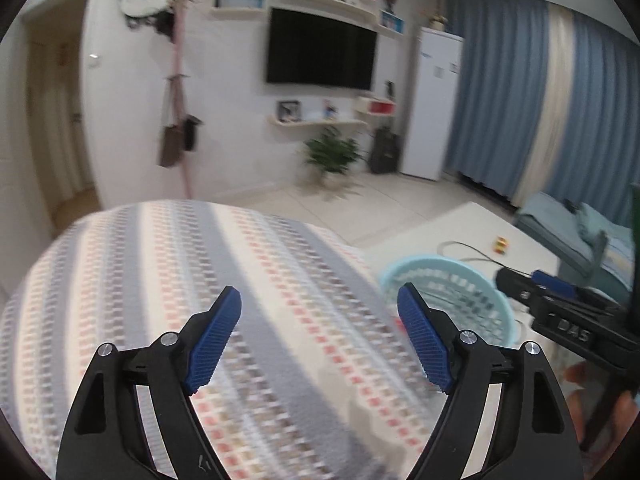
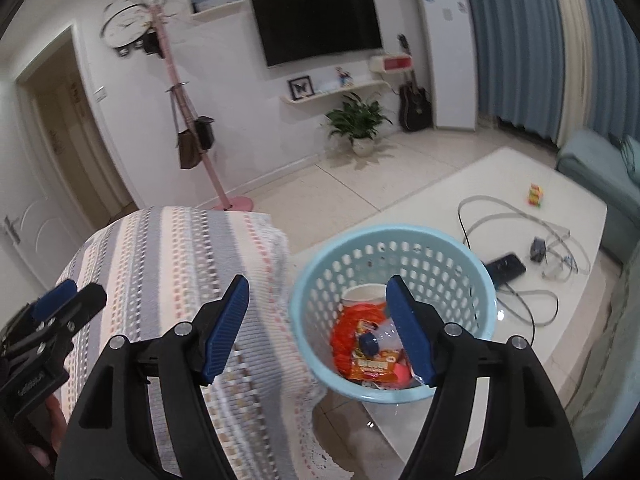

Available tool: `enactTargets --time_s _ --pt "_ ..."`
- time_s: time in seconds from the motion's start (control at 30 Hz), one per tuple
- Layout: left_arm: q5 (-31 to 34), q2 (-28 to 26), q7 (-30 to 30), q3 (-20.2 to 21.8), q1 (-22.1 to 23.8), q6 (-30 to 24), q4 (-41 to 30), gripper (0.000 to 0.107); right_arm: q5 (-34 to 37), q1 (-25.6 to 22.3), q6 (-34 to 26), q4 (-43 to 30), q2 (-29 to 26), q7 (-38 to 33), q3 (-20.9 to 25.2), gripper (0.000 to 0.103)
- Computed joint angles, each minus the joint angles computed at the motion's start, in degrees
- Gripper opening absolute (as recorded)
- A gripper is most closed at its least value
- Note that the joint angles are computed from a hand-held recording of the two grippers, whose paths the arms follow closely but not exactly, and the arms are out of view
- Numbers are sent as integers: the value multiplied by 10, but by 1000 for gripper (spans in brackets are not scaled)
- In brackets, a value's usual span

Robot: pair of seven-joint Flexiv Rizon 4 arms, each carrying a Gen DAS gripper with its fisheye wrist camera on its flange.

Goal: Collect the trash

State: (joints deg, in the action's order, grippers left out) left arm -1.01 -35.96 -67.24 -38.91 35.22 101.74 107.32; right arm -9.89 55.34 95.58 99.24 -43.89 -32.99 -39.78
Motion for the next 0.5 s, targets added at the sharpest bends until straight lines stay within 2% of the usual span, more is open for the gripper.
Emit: enactTargets --time_s 0.03,0.13,0.3,0.37,0.5 --pt "-1 4 -6 17 -7 17 6 79 6 33 0 5 -11 3 -38 68" --pt "4 10 -27 60 -30 45 11 79 23 98 6 16 -42 21 -112 69" --pt "30 7 -64 127 -67 83 12 79 74 152 18 20 -85 32 -167 69" --pt "44 1 -80 127 -60 83 8 79 89 170 13 20 -104 37 -186 69" --pt "60 -5 -103 135 -60 87 0 79 104 180 13 17 -118 42 -197 69"
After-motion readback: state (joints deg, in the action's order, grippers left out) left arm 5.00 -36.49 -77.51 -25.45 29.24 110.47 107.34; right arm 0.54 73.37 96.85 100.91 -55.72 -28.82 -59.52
